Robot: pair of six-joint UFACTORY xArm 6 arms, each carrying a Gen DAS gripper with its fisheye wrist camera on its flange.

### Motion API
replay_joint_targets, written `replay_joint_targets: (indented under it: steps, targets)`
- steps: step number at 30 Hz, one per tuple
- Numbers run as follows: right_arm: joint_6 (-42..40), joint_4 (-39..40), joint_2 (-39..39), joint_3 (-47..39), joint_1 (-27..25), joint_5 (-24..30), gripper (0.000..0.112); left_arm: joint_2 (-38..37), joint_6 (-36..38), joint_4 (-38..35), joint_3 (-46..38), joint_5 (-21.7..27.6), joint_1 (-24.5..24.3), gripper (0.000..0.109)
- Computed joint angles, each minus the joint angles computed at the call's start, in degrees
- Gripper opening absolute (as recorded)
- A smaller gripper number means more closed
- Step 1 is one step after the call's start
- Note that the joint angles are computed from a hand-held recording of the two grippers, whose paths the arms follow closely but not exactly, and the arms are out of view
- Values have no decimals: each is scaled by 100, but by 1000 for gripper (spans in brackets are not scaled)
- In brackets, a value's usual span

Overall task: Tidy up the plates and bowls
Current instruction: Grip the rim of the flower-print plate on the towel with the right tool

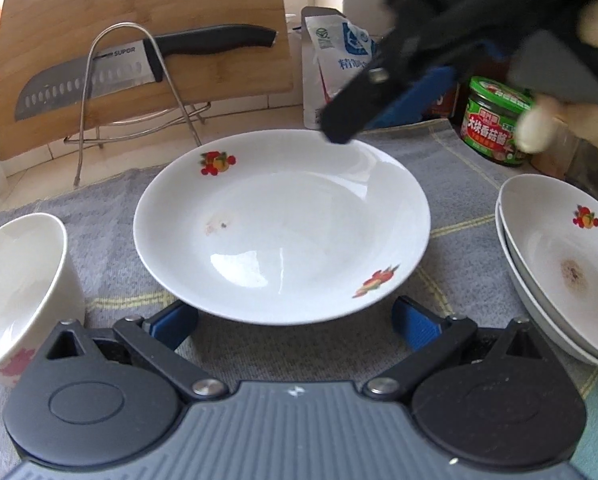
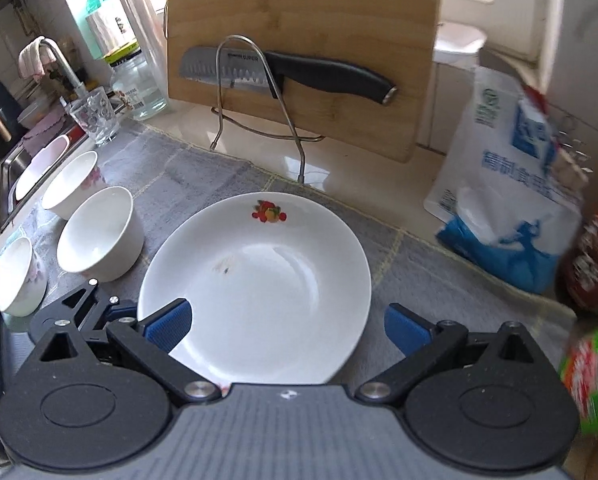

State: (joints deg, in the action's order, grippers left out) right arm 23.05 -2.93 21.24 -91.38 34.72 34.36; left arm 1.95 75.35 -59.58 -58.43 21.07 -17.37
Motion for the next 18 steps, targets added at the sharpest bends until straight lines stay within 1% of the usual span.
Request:
replay_joint_targets:
  steps: [4,10,15,18]
  targets:
    - [-870,649,540,-699,-169,303,103,4,172,-183,6,-23,-12,103]
    - [-1800,1727,1320,-1659,-418,651,103,20,284,-367,8,-125,-52,103]
    - [-2509,2579,1738,-2204,-561,916,103,61,173,-303,-35,-166,-75,103]
    - [-2793,2971,1929,-2476,-627,1095,103,54,299,-416,-26,-160,-70,103]
